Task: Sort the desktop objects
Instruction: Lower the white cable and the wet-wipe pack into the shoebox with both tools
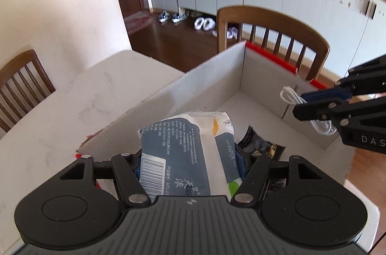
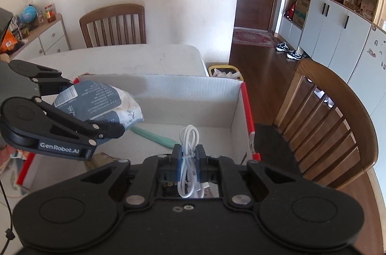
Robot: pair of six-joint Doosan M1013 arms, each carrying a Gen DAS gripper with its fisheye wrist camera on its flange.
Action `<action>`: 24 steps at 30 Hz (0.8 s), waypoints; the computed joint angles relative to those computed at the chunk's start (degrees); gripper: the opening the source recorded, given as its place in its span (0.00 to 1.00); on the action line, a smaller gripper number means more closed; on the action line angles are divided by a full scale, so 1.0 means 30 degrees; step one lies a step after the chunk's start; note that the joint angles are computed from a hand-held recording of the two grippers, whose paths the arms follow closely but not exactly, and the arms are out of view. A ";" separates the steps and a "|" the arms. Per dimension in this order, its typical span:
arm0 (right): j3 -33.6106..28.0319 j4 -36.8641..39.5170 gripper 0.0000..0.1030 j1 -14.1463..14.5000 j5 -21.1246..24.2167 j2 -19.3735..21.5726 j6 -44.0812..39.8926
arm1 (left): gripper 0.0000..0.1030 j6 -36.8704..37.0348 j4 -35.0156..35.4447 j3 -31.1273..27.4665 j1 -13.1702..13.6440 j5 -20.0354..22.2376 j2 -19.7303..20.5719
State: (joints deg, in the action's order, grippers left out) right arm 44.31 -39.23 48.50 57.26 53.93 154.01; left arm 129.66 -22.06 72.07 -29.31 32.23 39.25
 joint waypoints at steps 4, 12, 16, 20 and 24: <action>-0.0552 0.0649 0.10 -0.0200 0.0195 0.0383 -0.0671 | 0.63 -0.0934 0.1177 -0.0915 -0.0145 0.1132 0.0584; -0.2165 0.1497 0.10 -0.0490 0.1347 0.1446 -0.2212 | 0.63 -0.2509 0.3108 -0.2515 -0.0393 0.2805 0.1615; -0.2825 0.1957 0.10 -0.0622 0.1852 0.1885 -0.2996 | 0.63 -0.2614 0.3375 -0.3190 -0.0455 0.3849 0.2011; -0.3730 0.2347 0.10 -0.0653 0.2777 0.2475 -0.3966 | 0.63 -0.2585 0.3744 -0.3454 -0.0552 0.4295 0.2196; -0.4279 0.2962 0.10 -0.0707 0.3351 0.2823 -0.4258 | 0.63 -0.2967 0.3813 -0.3869 -0.0517 0.4919 0.2410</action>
